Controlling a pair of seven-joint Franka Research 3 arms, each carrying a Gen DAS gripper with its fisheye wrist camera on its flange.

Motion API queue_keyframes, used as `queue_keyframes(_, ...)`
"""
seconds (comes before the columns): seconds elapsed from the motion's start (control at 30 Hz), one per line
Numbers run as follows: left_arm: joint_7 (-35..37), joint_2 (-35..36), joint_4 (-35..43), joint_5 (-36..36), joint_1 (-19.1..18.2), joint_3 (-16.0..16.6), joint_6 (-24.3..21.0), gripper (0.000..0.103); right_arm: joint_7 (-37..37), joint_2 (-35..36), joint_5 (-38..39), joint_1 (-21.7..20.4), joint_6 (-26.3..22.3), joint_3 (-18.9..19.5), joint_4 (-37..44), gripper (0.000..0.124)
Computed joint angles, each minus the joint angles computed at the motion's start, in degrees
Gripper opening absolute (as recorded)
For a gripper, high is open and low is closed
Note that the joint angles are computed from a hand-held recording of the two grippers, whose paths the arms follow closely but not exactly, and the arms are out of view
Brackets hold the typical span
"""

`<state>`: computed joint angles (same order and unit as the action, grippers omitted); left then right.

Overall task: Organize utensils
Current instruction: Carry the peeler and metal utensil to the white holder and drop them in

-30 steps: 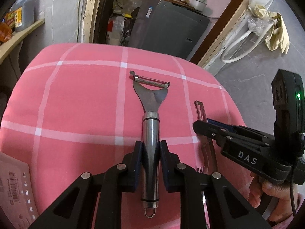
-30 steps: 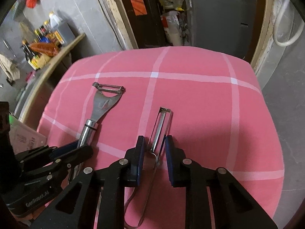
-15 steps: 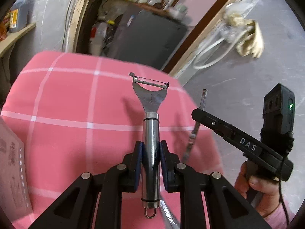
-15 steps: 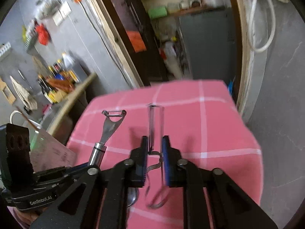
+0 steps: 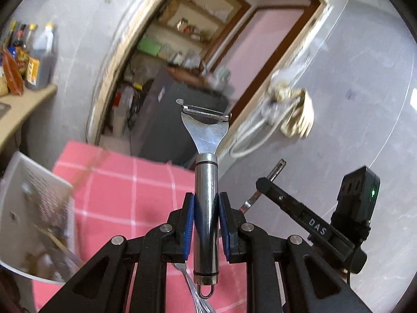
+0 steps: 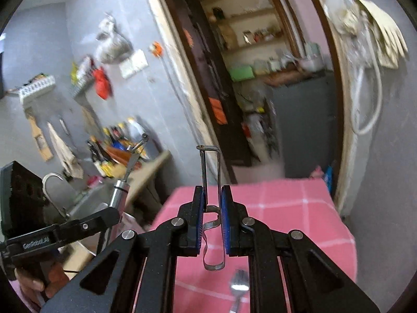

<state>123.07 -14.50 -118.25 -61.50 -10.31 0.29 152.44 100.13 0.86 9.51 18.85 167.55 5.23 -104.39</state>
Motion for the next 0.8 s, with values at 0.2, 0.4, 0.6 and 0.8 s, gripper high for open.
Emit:
queue_keyframes(0.2,5.0,-3.1,0.7,-6.3,0.8,3.8,-2.0,0.018,0.3,2.6,-0.1,2.5,2.0,1.7,6.6,0.012)
queue_keyframes(0.4,11.5,-4.2,0.0,-11.6,2.4,5.1,2.4,0.018,-6.1,6.9,6.6,4.8,5.3,4.3,11.8,0.012)
queue_keyframes(0.6,18.0,-2.7,-1.6,-16.8,3.9,5.6,6.6,0.018,-15.2,10.3,15.5,5.3,9.1,8.0,13.0,0.012)
queue_keyframes(0.8,28.7,-0.7,-2.6,-27.8,6.0,4.0,7.4,0.018,-25.6,13.8,24.2,2.1,13.7,14.3,12.7,0.012)
